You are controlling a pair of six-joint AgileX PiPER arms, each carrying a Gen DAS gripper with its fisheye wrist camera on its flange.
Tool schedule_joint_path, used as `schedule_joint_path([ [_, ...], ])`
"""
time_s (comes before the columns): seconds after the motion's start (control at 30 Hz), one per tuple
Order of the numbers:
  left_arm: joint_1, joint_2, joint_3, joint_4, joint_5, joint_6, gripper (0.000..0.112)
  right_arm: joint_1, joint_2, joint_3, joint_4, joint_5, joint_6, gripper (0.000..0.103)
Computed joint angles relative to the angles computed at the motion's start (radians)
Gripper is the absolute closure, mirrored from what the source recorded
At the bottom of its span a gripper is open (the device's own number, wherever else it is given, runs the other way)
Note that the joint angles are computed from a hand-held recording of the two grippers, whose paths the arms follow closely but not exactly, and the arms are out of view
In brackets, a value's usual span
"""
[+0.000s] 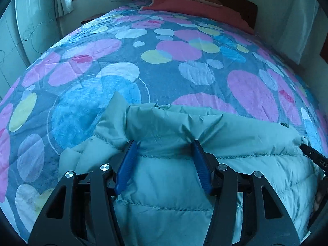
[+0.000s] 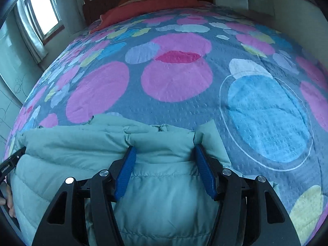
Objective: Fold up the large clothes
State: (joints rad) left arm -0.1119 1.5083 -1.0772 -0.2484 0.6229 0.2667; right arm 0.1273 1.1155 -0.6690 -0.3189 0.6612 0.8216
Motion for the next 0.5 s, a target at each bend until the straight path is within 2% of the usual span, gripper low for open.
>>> schedule_joint_path([
  [0.1, 0.032, -0.107, 0.044, -0.105, 0.038, 0.102, 0.057, 0.134, -0.077, -0.012, -0.125, 0.104, 0.162, 0.044],
  [0.23, 0.066, -0.246, 0.145, -0.267, 0.095, 0.243, 0.056, 0.392, -0.176, -0.001, -0.230, 0.212, 0.376, 0.044],
  [0.33, 0.007, -0.233, 0.205, -0.210, 0.054, 0.188, 0.055, 0.584, -0.115, 0.020, -0.325, 0.281, 0.546, 0.044],
  [0.43, -0.036, -0.238, 0.259, -0.159, -0.024, 0.164, 0.055, 0.610, -0.066, 0.051, -0.370, 0.255, 0.596, 0.044],
  [0.5, 0.020, -0.276, 0.261, -0.230, 0.038, 0.231, 0.055, 0.630, -0.101, 0.034, -0.354, 0.299, 0.592, 0.044],
])
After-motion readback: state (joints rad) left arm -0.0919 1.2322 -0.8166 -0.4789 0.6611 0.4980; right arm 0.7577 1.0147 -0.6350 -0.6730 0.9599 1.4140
